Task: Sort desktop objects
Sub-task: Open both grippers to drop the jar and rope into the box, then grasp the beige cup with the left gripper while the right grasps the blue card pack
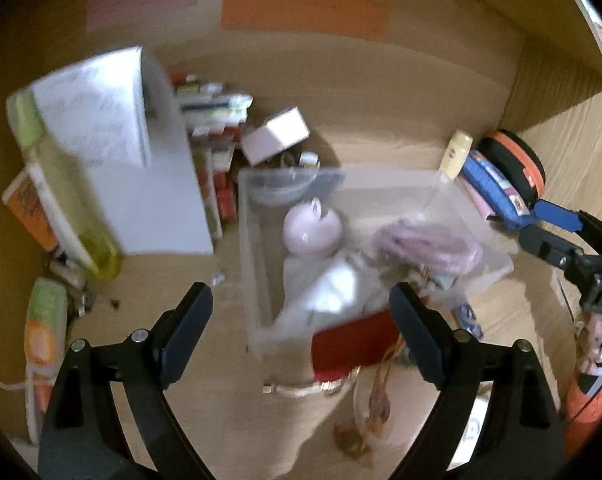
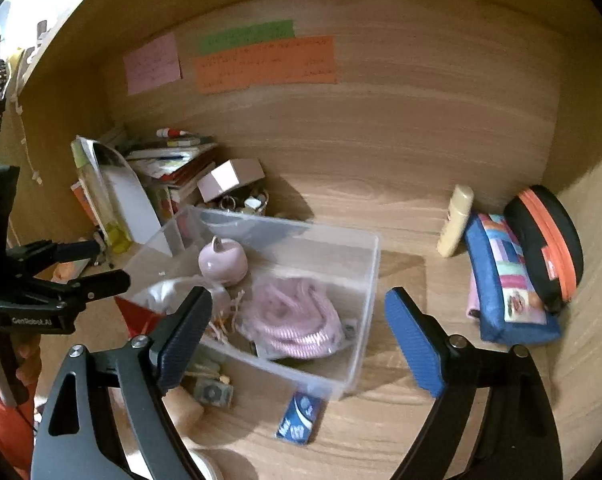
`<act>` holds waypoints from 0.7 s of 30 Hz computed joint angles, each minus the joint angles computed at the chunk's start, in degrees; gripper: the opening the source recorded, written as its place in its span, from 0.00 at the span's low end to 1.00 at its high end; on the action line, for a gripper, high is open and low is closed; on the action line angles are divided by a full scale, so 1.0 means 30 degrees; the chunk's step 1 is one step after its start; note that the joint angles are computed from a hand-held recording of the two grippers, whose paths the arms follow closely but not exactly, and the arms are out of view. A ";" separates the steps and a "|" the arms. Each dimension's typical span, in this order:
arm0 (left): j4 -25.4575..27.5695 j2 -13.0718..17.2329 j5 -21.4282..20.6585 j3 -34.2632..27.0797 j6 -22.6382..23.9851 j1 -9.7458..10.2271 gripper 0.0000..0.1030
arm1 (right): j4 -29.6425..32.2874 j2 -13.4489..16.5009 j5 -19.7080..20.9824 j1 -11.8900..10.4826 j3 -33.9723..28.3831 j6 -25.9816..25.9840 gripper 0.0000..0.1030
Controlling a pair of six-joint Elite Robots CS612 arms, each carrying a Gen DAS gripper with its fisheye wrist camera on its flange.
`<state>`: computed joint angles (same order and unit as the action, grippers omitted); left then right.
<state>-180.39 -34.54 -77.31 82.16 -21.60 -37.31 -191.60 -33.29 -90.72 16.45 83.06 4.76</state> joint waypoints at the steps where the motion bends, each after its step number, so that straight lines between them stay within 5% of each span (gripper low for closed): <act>1: 0.0076 -0.0058 -0.0265 0.0200 -0.0208 0.0034 0.88 | 0.0131 -0.0026 0.0020 -0.0028 0.0138 -0.0007 0.84; 21: -0.1025 -0.0455 -0.1779 0.2193 0.0182 -0.1238 0.88 | 0.3742 0.0302 -0.0967 -0.0319 0.0871 -0.0319 0.84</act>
<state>-183.47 -35.90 -82.65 88.74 -21.06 -41.02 -180.38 -32.38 -93.62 15.49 85.67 3.81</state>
